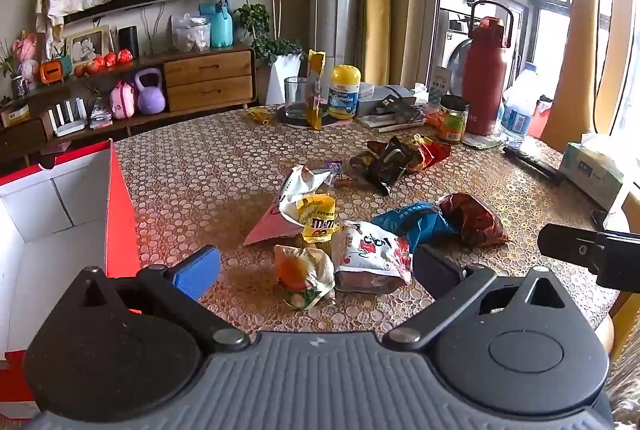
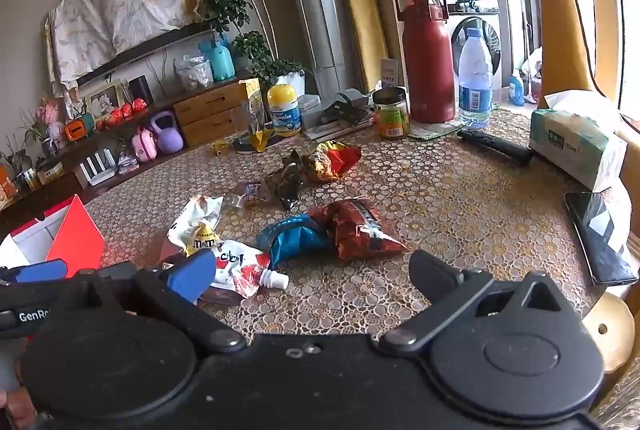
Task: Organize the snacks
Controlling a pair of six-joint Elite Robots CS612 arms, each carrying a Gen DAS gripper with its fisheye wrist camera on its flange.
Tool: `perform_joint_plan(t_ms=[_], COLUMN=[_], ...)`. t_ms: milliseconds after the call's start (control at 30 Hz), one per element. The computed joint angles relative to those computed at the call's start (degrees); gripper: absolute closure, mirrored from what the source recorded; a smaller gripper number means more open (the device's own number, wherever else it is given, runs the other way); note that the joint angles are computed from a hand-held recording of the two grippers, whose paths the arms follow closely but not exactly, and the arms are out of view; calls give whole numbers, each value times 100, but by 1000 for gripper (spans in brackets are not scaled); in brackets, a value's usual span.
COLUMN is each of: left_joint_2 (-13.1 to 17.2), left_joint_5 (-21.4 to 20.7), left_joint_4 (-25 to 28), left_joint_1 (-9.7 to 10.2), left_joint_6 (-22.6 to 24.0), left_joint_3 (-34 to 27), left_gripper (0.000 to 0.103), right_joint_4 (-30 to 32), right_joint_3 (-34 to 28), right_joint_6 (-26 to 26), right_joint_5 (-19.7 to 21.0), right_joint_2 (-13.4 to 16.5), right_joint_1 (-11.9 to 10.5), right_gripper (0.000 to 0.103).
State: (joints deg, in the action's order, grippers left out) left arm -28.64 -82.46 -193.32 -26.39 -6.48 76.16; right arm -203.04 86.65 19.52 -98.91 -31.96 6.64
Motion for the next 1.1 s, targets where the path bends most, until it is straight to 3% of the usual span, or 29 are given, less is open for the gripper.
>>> perform_joint_plan(t_ms=[1100], left_joint_2=[-26], left_joint_5=[48], left_joint_4=[31], left_joint_1=[-13], left_joint_6=[-34], left_joint_3=[63], left_gripper=[0], right_joint_4=[-8], right_joint_3=[32], right_joint_6=[26], right_joint_5=[37], right_joint_2=[-9], right_joint_1=[0], right_gripper=[0])
